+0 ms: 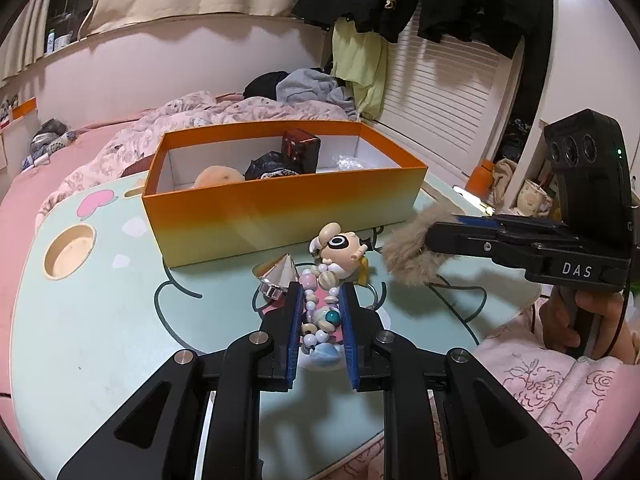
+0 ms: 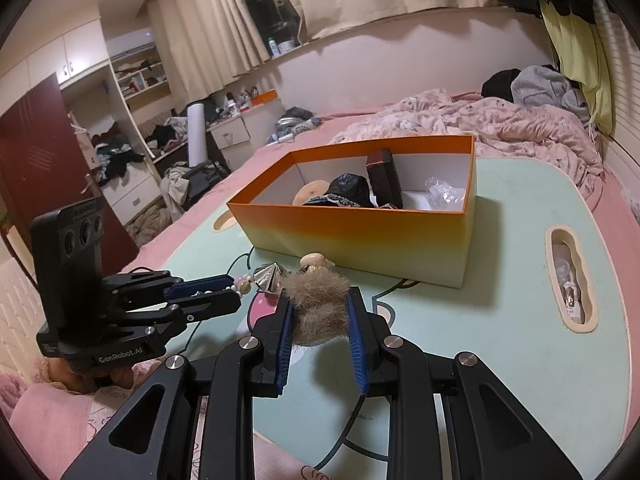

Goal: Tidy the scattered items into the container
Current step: 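Drop the beaded charm in the box with left gripper while right drops the furry doll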

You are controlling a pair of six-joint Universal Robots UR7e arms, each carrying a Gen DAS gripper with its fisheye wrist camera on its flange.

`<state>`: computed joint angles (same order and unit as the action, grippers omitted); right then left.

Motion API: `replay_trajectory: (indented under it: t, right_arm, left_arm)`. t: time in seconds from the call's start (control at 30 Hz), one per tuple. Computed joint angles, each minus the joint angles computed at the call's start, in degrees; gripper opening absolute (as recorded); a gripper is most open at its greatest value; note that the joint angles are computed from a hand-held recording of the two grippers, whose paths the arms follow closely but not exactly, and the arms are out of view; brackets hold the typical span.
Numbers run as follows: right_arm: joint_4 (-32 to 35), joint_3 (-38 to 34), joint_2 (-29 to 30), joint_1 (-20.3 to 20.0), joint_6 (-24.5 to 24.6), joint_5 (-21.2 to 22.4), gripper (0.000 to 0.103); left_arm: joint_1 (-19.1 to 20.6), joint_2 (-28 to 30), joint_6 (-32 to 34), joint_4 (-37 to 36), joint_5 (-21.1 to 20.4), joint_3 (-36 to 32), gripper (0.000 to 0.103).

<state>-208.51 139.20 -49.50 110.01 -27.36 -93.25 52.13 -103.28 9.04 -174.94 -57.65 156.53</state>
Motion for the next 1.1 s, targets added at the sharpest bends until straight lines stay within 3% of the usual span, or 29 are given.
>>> replay_trajectory:
  t: [0.4,0.53,0.63,0.9,0.93,0.97,1.0,1.07,1.1]
  right_arm:
    - [3.19,-2.95,-1.56,-0.18,0.38,2.46,0.024]
    - [3.83,-6.94,-2.17,0.97,0.68,0.45,0.024]
    - [2.35,-10.56,-0.88,2.11,1.54,-3.79,0.024]
    - [4.2,-17.13,3.68,1.74,3.82,-5.4,0.027]
    - [4.08,-17.52,4.2,1.7,4.11,-5.34,0.029]
    - [4.01,-17.65,4.49,1.65,4.44,-5.19,0.042]
    - [3.54,-17.77,4.83,1.8,5.2,-5.84,0.063]
    - [1.25,-17.1,5.21,1.99,5.4,-5.84,0.072]
    - [0.66,-16.6,5.09,2.1,5.02,-5.53,0.072]
  left_arm:
    - [2.11,3.93,2.75,-2.12,-1.95,-4.9,0.019]
    - [2.43,7.38,5.86,-3.54,-1.39,-9.52,0.019]
    - [3.45,9.89,6.62,-3.0,-2.26,-13.52,0.019]
    - [6.12,17.95,8.22,-5.61,-1.47,-20.5,0.021]
    - [6.54,18.66,8.14,-6.08,-1.52,-20.9,0.029]
    - [6.88,19.13,8.09,-6.7,-1.78,-21.08,0.03]
    - [7.23,19.28,7.94,-7.66,-2.38,-20.91,0.03]
    - [7.46,18.82,6.94,-8.99,-3.15,-20.05,0.039]
    - [7.67,18.32,6.39,-9.51,-3.9,-19.53,0.057]
